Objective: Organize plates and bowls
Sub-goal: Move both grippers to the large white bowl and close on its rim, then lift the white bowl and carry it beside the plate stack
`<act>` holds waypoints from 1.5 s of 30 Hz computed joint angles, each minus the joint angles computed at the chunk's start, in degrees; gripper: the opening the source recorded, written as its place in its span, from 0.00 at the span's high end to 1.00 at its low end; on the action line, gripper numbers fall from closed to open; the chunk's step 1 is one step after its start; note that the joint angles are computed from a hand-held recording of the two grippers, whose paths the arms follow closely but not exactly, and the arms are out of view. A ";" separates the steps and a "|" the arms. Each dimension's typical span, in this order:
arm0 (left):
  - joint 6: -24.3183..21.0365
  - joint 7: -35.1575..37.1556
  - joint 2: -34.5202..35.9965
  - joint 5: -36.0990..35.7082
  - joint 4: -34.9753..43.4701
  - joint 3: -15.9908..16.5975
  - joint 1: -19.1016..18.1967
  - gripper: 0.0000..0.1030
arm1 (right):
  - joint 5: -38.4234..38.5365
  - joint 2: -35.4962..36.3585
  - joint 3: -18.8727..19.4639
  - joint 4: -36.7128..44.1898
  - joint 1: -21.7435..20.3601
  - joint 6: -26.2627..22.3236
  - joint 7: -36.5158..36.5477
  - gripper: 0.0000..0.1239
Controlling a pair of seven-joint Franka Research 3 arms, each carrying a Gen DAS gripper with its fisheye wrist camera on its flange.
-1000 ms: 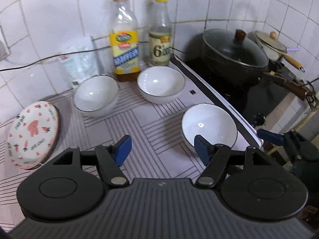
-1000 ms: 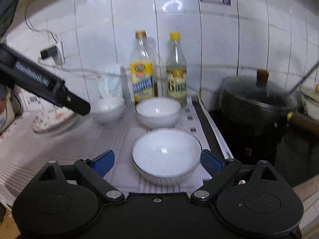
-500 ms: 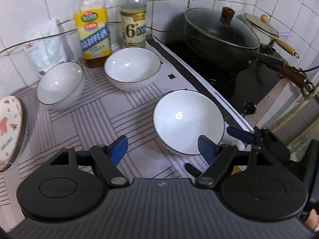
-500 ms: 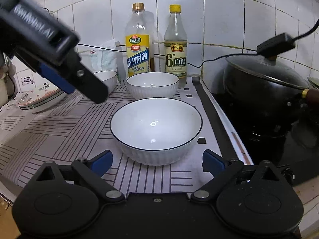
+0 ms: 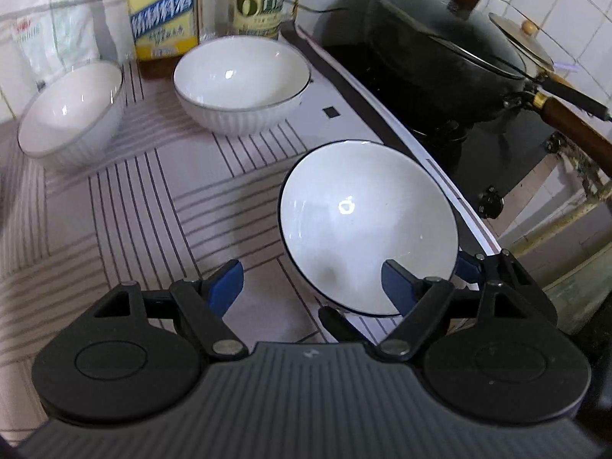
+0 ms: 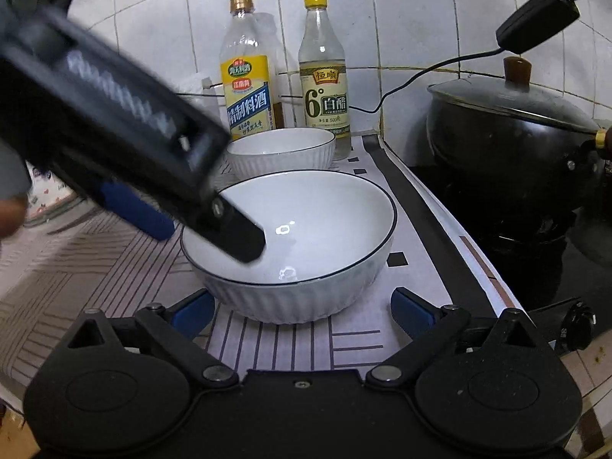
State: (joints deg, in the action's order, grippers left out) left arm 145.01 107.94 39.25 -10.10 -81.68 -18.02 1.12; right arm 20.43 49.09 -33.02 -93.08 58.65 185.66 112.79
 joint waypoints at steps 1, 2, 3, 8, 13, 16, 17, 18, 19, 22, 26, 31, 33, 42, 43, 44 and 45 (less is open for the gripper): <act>0.23 0.21 0.13 -0.63 -0.21 -0.39 0.47 0.25 | 0.05 -0.01 0.29 0.08 -0.21 0.32 -0.01 0.19; 0.52 0.47 0.28 -1.20 -0.37 -0.74 0.86 0.28 | 0.20 0.22 0.13 0.28 -0.09 0.44 0.00 0.19; 0.79 0.49 0.56 -1.62 -0.30 -0.91 1.05 0.28 | 0.30 0.47 -0.11 0.49 0.11 0.51 -0.08 0.19; 0.27 0.38 2.29 -3.23 1.09 -1.54 1.71 0.53 | 0.48 2.00 -0.51 2.64 0.07 -0.19 -0.30 0.19; -2.36 -0.42 4.29 -5.95 3.44 -2.58 2.85 0.72 | -0.14 3.97 -1.24 5.02 -0.16 -0.48 1.49 0.19; -1.89 -0.76 4.09 -6.11 3.16 -2.15 2.58 0.74 | -0.14 4.13 -0.11 5.65 -1.18 0.12 1.56 0.19; -2.01 -0.87 4.10 -6.25 3.20 -2.15 2.62 0.74 | 0.01 4.20 -0.27 5.54 -0.99 0.31 1.62 0.19; -2.13 -0.78 4.08 -6.43 3.19 -2.24 2.74 0.74 | 0.20 4.27 -0.37 5.45 -0.86 0.52 1.62 0.19; -2.25 -0.65 4.01 -6.50 3.15 -2.26 2.80 0.74 | 0.46 4.29 -0.38 5.32 -0.78 0.77 1.59 0.19; -2.62 -0.82 4.17 -6.57 3.59 -2.05 2.72 0.74 | 1.07 4.00 0.35 5.28 -1.18 0.93 1.00 0.19; -3.24 -1.02 3.99 -6.95 3.80 -1.96 3.00 0.74 | 1.07 3.35 0.93 5.35 -1.33 0.11 0.38 0.19; -3.04 -1.49 2.43 -7.57 2.14 -1.63 3.55 0.74 | -0.96 2.92 1.47 6.43 -1.86 -1.30 0.25 0.19; -2.37 -1.31 1.54 -7.89 0.86 -1.60 3.98 0.74 | -2.10 2.20 3.23 6.70 -3.11 -1.20 -0.14 0.19; -0.05 -0.88 -3.42 -10.21 -4.92 -1.26 6.67 0.74 | -4.24 0.88 8.81 8.68 -6.37 0.34 -3.44 0.19; 0.21 -0.83 -4.00 -10.59 -5.52 -1.20 6.99 0.74 | -4.31 0.95 9.60 9.33 -6.91 0.38 -4.13 0.19; 0.73 -0.74 -4.76 -10.99 -6.40 -1.12 7.32 0.74 | -4.39 0.96 10.50 9.95 -7.47 0.48 -4.84 0.19; 1.37 -0.75 -5.54 -11.20 -7.30 -0.90 7.50 0.74 | -4.44 1.00 11.42 10.56 -8.01 0.66 -5.54 0.19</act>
